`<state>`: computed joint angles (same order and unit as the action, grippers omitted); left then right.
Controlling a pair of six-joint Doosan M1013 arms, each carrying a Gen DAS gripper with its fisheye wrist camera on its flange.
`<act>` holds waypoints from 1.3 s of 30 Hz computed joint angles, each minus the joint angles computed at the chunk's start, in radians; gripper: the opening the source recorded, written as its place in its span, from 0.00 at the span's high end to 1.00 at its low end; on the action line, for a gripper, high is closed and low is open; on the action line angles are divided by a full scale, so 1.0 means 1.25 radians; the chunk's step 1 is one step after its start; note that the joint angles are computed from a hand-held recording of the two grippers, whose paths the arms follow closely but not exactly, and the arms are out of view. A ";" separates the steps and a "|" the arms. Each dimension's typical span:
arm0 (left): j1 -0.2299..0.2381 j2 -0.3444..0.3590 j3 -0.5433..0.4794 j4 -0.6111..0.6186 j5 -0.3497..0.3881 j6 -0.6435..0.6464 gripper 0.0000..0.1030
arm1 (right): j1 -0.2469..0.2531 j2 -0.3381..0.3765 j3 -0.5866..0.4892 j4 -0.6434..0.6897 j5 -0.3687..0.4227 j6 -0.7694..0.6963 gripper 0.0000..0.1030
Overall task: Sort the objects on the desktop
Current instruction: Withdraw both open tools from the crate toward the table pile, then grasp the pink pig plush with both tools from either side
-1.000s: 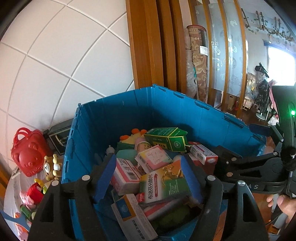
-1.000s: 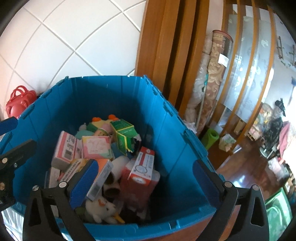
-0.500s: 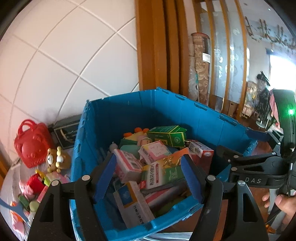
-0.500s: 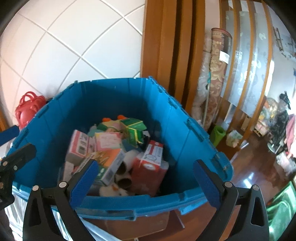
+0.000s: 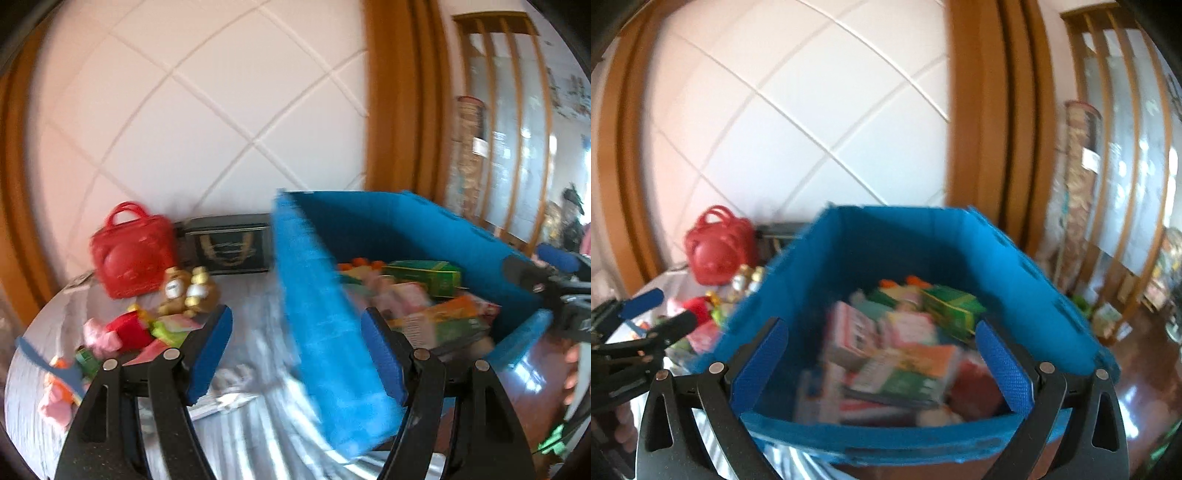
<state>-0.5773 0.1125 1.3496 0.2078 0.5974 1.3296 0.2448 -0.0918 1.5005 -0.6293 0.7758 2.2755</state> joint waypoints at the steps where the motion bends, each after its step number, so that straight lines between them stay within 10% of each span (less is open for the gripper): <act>1: 0.013 -0.003 0.005 0.005 -0.001 -0.006 0.31 | 0.011 0.007 -0.008 -0.006 -0.003 0.004 0.00; 10: 0.188 -0.016 0.047 -0.018 0.026 0.015 0.31 | 0.128 0.112 -0.116 -0.055 0.006 0.042 0.00; 21: 0.414 0.055 0.057 -0.028 0.140 0.005 0.31 | 0.208 0.342 -0.329 0.228 0.038 -0.154 0.00; 33: 0.460 0.171 0.063 -0.044 0.105 -0.033 0.30 | 0.238 0.517 -0.481 0.538 0.138 -0.460 0.00; 37: 0.465 0.163 0.090 -0.031 0.062 0.015 0.28 | 0.255 0.576 -0.560 0.626 0.190 -0.545 0.48; 39: 0.475 0.157 0.098 -0.053 0.058 0.063 0.28 | 0.260 0.616 -0.619 0.697 0.236 -0.578 0.49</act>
<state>0.0166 0.3083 1.4725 0.1413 0.6694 1.4087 0.5699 0.6779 0.7270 0.2419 1.0706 1.5531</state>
